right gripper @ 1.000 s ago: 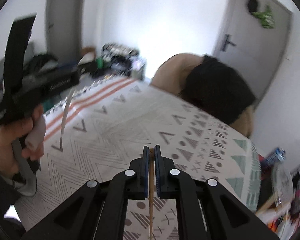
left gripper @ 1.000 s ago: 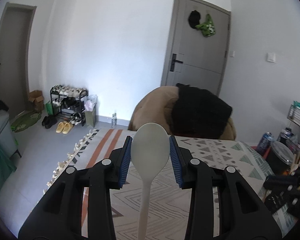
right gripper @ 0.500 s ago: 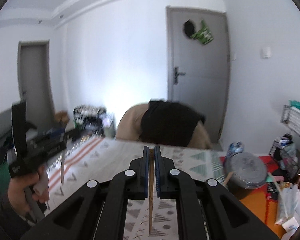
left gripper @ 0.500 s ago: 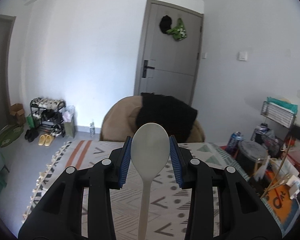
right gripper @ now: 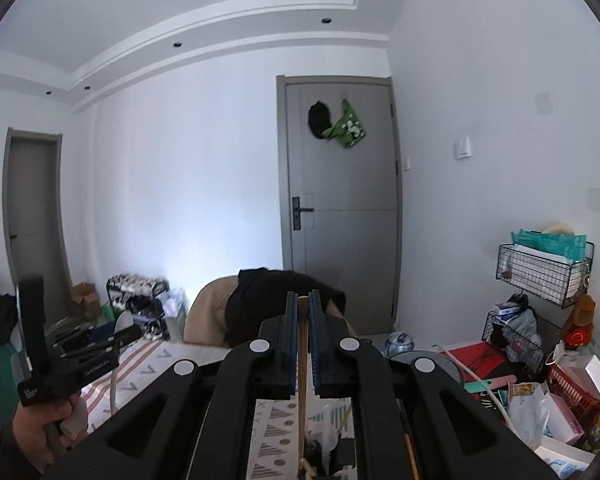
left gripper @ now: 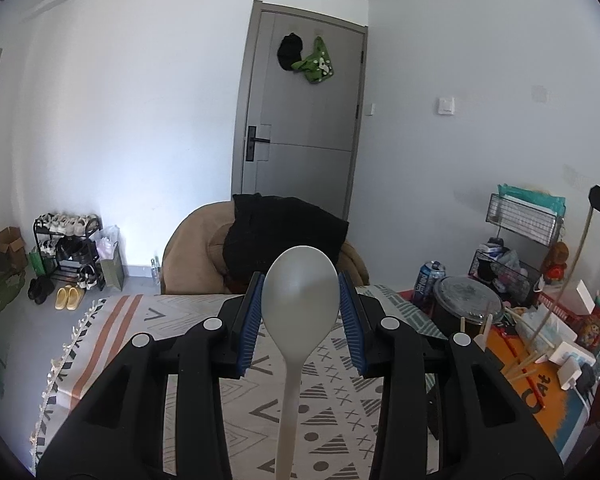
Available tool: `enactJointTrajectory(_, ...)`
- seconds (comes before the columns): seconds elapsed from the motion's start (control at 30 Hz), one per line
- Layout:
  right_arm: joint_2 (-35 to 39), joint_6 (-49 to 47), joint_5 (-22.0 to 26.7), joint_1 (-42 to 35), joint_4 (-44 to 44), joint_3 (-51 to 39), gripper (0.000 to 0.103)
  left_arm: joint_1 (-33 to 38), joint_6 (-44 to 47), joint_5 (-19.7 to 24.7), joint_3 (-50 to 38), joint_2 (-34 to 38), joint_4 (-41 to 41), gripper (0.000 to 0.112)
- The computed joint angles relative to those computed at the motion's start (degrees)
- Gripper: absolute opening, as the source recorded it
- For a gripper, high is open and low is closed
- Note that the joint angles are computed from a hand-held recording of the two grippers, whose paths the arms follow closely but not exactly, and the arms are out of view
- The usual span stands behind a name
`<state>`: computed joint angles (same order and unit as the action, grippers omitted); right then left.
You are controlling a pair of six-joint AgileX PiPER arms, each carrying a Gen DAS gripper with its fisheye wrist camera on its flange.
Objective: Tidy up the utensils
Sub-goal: 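Carry the white spoon and chopstick up toward the black holder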
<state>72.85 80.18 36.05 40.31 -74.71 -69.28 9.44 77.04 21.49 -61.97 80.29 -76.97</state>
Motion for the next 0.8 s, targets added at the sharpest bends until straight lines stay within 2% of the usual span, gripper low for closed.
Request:
enactJointTrajectory(0.13, 0.1, 3.9, -1.0, -1.7, -3.1, 1.9, 0.006, -1.0, -1.3, -1.0, -0.2, 0.1, 1.6, 0.037)
enactJointTrajectory(0.37, 1.3, 9.5, -6.5, -6.3, -6.5, 6.0, 0.006, -3.5, -3.5, -2.7, -1.2, 1.1, 3.9, 0.037)
enactJointTrajectory(0.47, 1.9, 12.0, -7.0, -7.3, -8.1, 7.8, 0.006, -4.8, -4.1, -3.4, -1.7, 1.6, 4.7, 0.037)
enactJointTrajectory(0.57, 1.7, 15.7, -9.8, -9.1, -10.3, 10.2, 0.007, -6.5, -3.7, -4.5, -1.9, 1.9, 3.9, 0.037)
enactJointTrajectory(0.67, 1.0, 19.8, -15.0, -12.1, -11.5, 13.0, 0.009, -8.9, -5.7, -5.7, -3.0, 2.8, 5.1, 0.037)
enactJointTrajectory(0.8, -0.7, 21.1, -17.5, -13.7, -10.3, 16.5, 0.011, -12.3, -6.9, -7.5, -4.3, 3.5, 4.6, 0.037)
